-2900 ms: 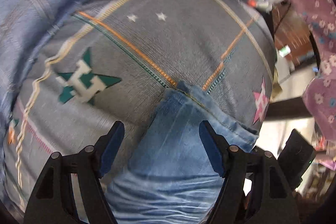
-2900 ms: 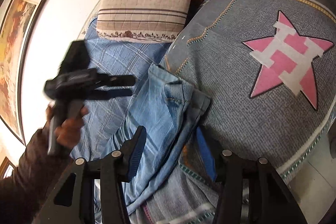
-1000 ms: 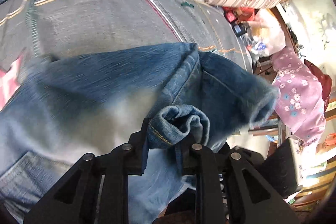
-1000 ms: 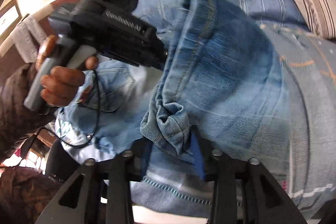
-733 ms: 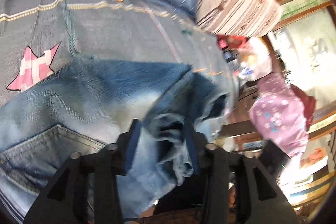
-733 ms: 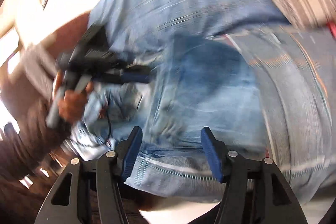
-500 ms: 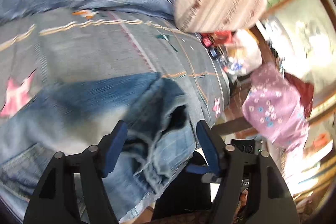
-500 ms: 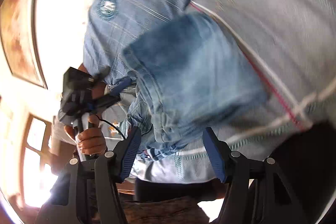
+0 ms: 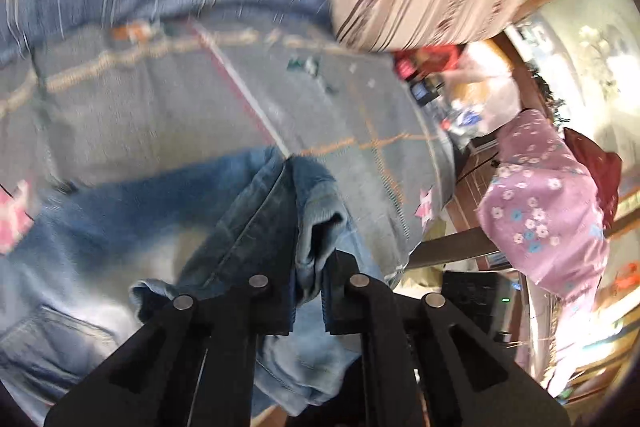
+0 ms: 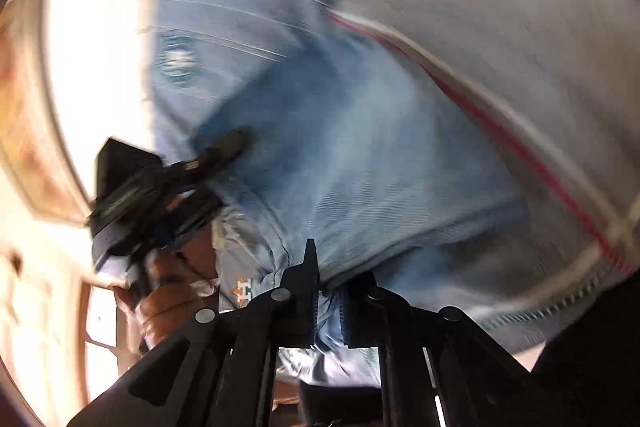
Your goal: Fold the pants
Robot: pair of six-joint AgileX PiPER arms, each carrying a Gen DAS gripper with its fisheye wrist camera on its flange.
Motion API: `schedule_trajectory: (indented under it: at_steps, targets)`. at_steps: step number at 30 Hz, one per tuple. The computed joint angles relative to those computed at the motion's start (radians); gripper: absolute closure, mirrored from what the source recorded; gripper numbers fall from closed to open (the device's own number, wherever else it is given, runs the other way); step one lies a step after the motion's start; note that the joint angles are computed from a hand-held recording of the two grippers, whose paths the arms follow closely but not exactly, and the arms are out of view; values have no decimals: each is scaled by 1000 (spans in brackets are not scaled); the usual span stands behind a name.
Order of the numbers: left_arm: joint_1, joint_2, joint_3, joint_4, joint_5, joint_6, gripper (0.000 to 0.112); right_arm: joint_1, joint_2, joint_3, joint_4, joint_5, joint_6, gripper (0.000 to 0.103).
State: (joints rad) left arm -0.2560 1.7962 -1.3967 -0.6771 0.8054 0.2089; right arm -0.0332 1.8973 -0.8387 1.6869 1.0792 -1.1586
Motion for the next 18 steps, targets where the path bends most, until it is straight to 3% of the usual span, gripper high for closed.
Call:
schedule_trajectory:
  at_steps: [3, 6, 9, 11, 13, 16, 17, 18]
  targets:
    - [6, -40, 83, 78, -31, -31, 104, 31, -82, 25, -38, -62, -52, 95]
    - [15, -5, 192, 153, -96, -85, 98, 73, -34, 25, -122, -177, -9, 95]
    - [83, 60, 263, -19, -111, 12, 96, 57, 52, 1, -154, -167, 40, 90]
    - [119, 31, 302, -124, -101, 75, 96, 30, 61, -1, -192, -136, 47, 89]
    - [122, -61, 358, -124, -113, 73, 96, 10, 18, 7, -258, -130, 79, 84]
    - [144, -182, 447, -179, -105, 152, 72, -105, -111, 68, -313, -65, 28, 79]
    - [148, -222, 488, -210, -122, 179, 55, -141, -156, 80, -308, -55, 1, 75]
    - [147, -250, 528, -246, -147, 209, 47, -162, -189, 77, -303, -57, -10, 69]
